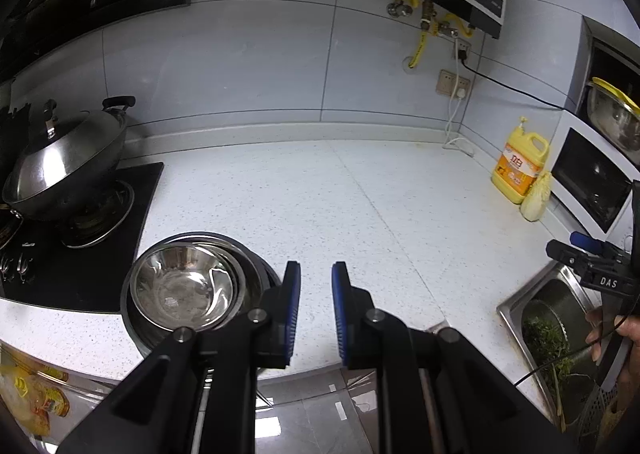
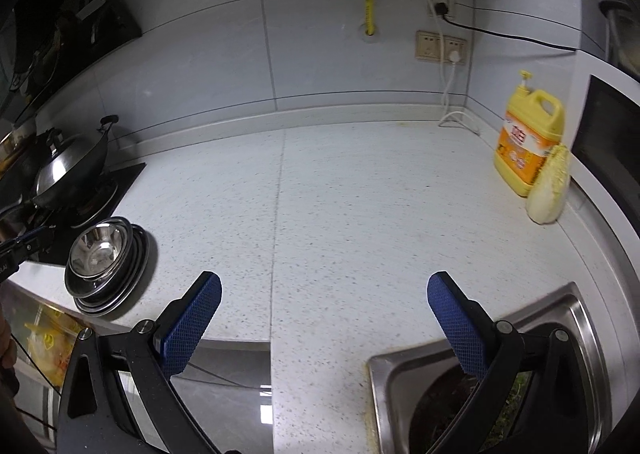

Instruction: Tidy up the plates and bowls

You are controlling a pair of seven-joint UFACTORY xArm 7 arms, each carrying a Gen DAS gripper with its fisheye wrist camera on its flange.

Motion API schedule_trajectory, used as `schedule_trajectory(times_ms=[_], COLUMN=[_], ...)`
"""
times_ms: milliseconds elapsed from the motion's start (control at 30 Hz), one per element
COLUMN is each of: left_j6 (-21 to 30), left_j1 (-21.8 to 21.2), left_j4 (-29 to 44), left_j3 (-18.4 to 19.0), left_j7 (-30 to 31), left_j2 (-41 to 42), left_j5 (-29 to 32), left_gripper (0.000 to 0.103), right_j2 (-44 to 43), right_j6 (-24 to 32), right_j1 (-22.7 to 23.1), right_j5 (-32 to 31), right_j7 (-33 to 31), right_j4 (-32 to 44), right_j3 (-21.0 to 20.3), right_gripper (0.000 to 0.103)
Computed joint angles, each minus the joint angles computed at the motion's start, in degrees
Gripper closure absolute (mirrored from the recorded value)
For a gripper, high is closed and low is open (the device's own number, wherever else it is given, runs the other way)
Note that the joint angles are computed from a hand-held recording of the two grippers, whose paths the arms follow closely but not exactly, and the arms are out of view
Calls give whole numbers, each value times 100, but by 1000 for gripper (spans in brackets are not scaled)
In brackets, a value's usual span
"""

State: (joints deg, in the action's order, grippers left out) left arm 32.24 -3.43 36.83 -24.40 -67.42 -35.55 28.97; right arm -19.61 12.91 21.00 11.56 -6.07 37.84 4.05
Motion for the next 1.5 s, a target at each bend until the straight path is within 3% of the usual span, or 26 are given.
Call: schedule_trajectory(times_ms=[233, 600, 1500], left_j6=[-130, 164, 498], left_j1=[-153, -198, -215], left_j4=[-202, -383, -263], left_j3=[138, -25, -183], left_j7=[154, 172, 33], left_j2=[-226, -588, -487], left_j5=[-203, -431, -292], left_gripper=[88, 88, 88], right_j2=[-182, -247, -197], right_j6=[71, 120, 173], right_j1=[-167, -129, -53], right_j5=[-303, -454, -358], right_j7=[279, 424, 142], right_j4=[-56, -53, -10], right_j3=[159, 187, 119], right_gripper=[2, 2, 2])
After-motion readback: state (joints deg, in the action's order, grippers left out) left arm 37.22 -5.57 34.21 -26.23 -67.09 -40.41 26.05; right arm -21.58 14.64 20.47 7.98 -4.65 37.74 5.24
